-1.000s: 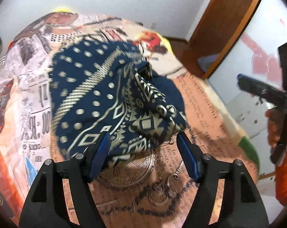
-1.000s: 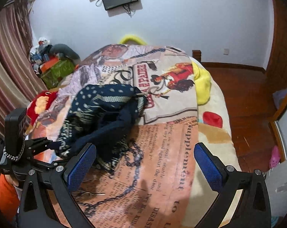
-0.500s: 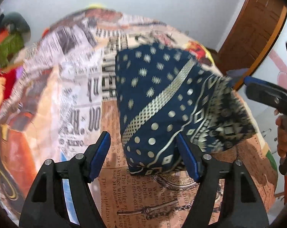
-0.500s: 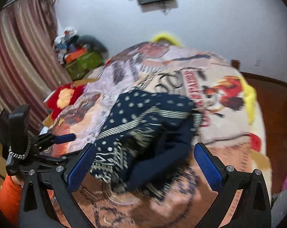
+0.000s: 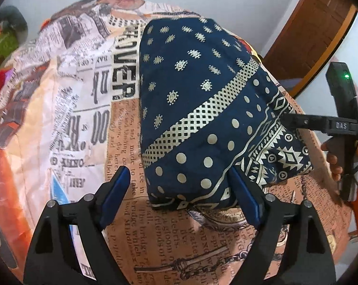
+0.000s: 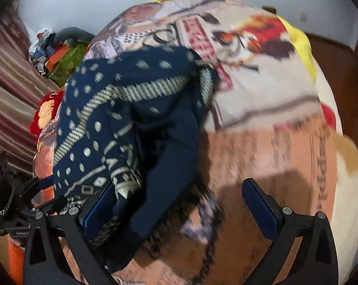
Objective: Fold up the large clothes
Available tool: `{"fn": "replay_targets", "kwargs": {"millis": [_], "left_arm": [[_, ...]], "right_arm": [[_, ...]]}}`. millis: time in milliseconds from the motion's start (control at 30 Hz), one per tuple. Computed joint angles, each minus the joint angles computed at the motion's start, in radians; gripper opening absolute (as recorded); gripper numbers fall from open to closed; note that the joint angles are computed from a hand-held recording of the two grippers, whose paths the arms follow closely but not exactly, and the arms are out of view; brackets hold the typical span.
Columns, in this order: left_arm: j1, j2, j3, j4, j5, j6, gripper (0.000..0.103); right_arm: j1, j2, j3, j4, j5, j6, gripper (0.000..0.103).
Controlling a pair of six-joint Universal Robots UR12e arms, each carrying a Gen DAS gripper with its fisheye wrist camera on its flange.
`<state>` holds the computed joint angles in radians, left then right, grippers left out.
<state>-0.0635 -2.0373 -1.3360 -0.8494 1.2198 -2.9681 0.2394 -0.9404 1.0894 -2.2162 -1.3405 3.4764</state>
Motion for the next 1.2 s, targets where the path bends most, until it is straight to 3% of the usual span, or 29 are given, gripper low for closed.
{"fn": "replay_targets", "kwargs": {"millis": [200, 367, 533, 633, 733, 867, 1000, 1100, 1200], "left_arm": [[-0.004, 0.022, -0.009, 0.026, 0.048, 0.027, 0.085], [0.000, 0.040, -0.017, 0.100, 0.074, 0.050, 0.085], [0.011, 0.002, 0.057, 0.081, 0.070, -0.005, 0.085], [0.024, -0.035, 0.118, 0.026, 0.005, -0.057, 0.085], [0.036, -0.080, 0.183, -0.076, -0.086, -0.083, 0.085], [0.040, -0.143, 0.264, -0.222, -0.162, -0.107, 0.085], [0.061, -0.184, 0.293, -0.282, -0.312, -0.149, 0.094], [0.064, -0.211, 0.316, -0.314, -0.367, -0.165, 0.101], [0.063, -0.245, 0.351, -0.366, -0.429, -0.168, 0.101]], "right_arm": [[0.013, -0.042, 0.048, -0.022, -0.063, -0.076, 0.103], [0.021, -0.067, 0.060, -0.078, -0.083, -0.105, 0.103], [0.033, -0.068, 0.051, -0.177, -0.123, -0.103, 0.103], [0.034, -0.046, 0.016, -0.186, -0.118, -0.085, 0.103], [0.024, -0.020, -0.018, -0.164, -0.064, -0.037, 0.103], [0.004, 0.042, -0.096, -0.047, 0.044, 0.024, 0.103], [-0.021, 0.094, -0.142, 0.029, 0.192, 0.066, 0.103], [-0.036, 0.128, -0.164, 0.050, 0.312, 0.083, 0.103], [-0.035, 0.153, -0.189, 0.046, 0.349, 0.058, 0.103]]}}
